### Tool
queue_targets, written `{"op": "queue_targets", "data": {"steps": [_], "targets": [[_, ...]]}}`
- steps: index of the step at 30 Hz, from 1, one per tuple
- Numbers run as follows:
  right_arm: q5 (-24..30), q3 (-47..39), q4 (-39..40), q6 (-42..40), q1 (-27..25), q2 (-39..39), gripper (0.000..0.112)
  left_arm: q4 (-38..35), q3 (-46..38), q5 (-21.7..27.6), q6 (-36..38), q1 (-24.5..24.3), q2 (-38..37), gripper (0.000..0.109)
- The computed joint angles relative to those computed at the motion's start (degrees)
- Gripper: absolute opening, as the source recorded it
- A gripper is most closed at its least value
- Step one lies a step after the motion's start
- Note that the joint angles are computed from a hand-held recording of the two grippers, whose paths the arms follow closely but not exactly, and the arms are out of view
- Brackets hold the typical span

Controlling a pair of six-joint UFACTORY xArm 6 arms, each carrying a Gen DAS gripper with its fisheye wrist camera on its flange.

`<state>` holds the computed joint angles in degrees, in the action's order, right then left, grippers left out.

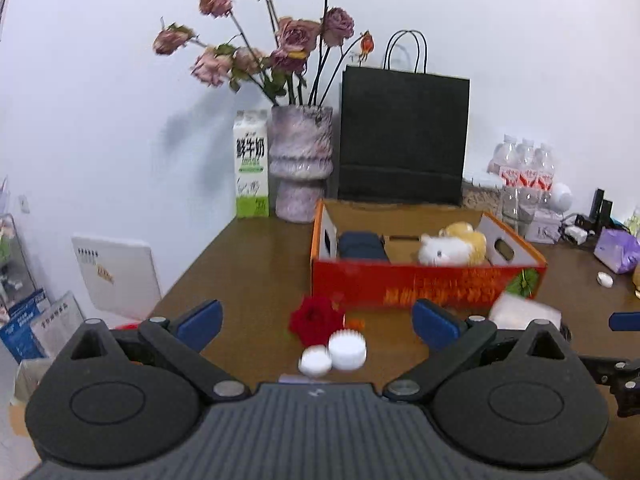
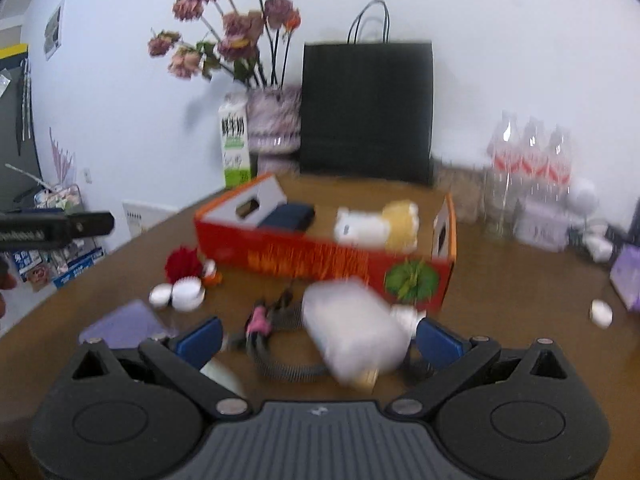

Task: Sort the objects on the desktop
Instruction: 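Withdraw both tools from the box toward the lavender cloth bag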

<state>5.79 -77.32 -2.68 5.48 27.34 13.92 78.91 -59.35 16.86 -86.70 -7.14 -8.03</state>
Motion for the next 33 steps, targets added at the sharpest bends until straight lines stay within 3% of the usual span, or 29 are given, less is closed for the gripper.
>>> {"op": "queue_targets", "data": {"steps": [9,13,17,30,33], "targets": [[-2.7,10.5,-15.0,17.2,0.4,-5.0,0.103,-4.1,8.0,0.4,4.1,-1.6,-3.6,0.103],[-2.6,10.9,-9.2,13.1,1.9,-4.6,0.103,-6.4,8.9,0.4,6.6,-1.4,-3.5,0.103],[-1.4,9.6,-12.5,16.0,2.5,-3.6,0.103,-7.8,9.4,-0.9,8.2,-0.5,-3.3,0.103],[3.1,1.1,-14.7,14.8,4.7,2.3,0.103,-19.8,7.2,-3.0,21.4,2.5,2.1,0.103],[4.8,-1.5,-15.8,15.3,4.9,4.1,0.103,-23.2,6.1,-1.8,24.8,2.5,3.4,0.103]]}}
